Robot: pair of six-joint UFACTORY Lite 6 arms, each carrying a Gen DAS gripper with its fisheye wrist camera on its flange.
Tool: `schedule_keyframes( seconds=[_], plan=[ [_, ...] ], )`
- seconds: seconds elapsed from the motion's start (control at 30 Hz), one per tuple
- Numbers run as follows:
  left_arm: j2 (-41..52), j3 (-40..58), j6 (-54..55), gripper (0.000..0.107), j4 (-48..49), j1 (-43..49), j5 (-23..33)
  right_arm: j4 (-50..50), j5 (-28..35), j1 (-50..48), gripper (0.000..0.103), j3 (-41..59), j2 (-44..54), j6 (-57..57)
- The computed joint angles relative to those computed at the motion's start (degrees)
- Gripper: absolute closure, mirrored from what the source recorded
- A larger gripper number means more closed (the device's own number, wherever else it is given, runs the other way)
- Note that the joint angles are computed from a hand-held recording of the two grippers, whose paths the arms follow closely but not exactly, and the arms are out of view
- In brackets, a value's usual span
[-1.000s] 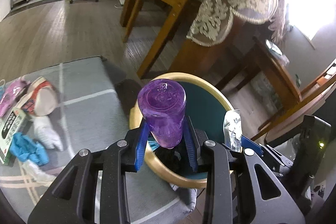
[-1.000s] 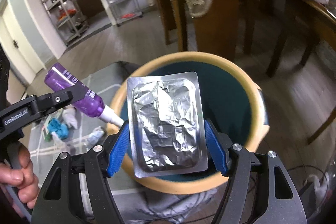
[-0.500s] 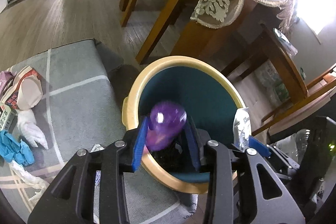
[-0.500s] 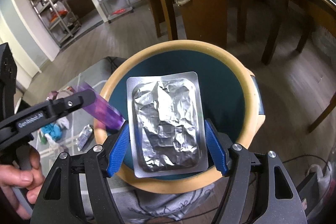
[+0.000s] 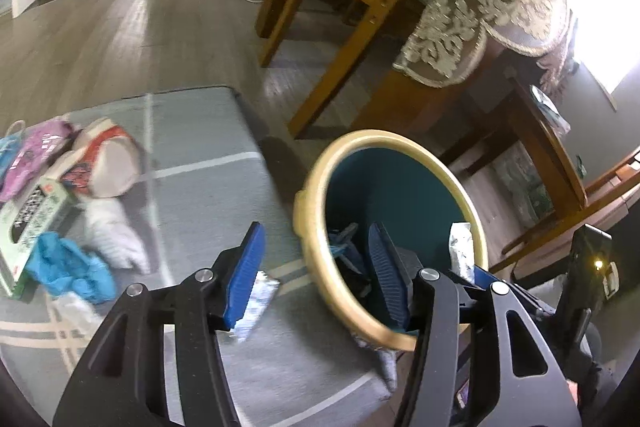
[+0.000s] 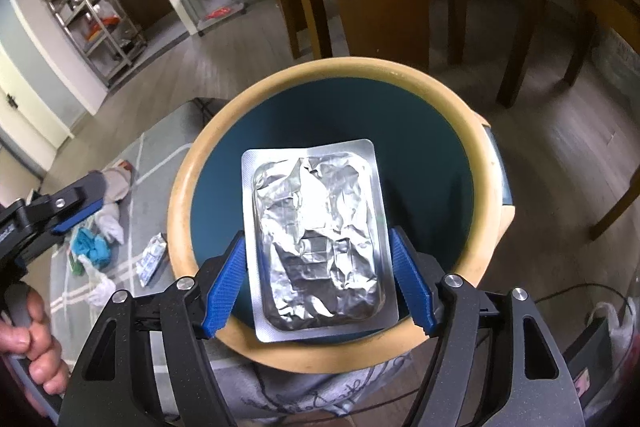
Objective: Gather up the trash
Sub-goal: 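Lower bottle and foil pack into the bin and open both grippers, then move both tools back over the remaining trash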
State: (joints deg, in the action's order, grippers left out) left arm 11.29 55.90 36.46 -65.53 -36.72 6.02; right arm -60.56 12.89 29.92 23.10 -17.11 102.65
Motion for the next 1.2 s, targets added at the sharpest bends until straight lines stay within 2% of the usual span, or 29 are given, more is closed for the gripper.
schedule_keyframes(
  seconds=[0.07, 0.1, 0.27, 0.37, 0.5, 0.7, 1.1, 1.2],
  plan=[
    [-1.8, -2.0, 1.8, 0.052, -1.0, 1.7, 0.1, -1.2, -0.1, 0.2, 0.026, 0.1, 0.2, 1.4],
    [-3.3, -3.7, 5.7, 0.051, -4.5, 2.8, 0.2, -1.7, 0.0, 0.3, 0.025, 0.0, 0.2, 2.0],
    [-10.3, -11.4, 22.2, 0.049, -18.5, 7.0, -1.3, -5.3, 0.7, 1.9, 0.024, 0.8, 1.2, 7.4],
    [-14.8, -15.6, 25.4, 0.047, -20.4, 10.1, -1.4, -9.2, 1.4, 3.8, 0.024, 2.0, 2.2, 12.2],
    [-19.5, -19.8, 20.7, 0.043, -14.6, 14.1, -1.5, -13.6, 3.8, 8.2, 0.024, 4.8, 4.5, 16.8],
    [-24.1, -24.4, 8.1, 0.039, 0.0, 19.1, -1.6, -17.5, 5.1, 12.1, 0.024, 8.5, 8.7, 20.1],
    [-25.4, -29.8, 14.5, 0.038, -3.0, 27.7, 1.0, -22.3, 4.8, 16.0, 0.024, 13.6, 15.3, 25.5],
    [-24.7, -30.4, 19.0, 0.038, -6.5, 28.6, 1.3, -22.4, 4.6, 16.8, 0.024, 15.3, 17.3, 25.2]
  ],
)
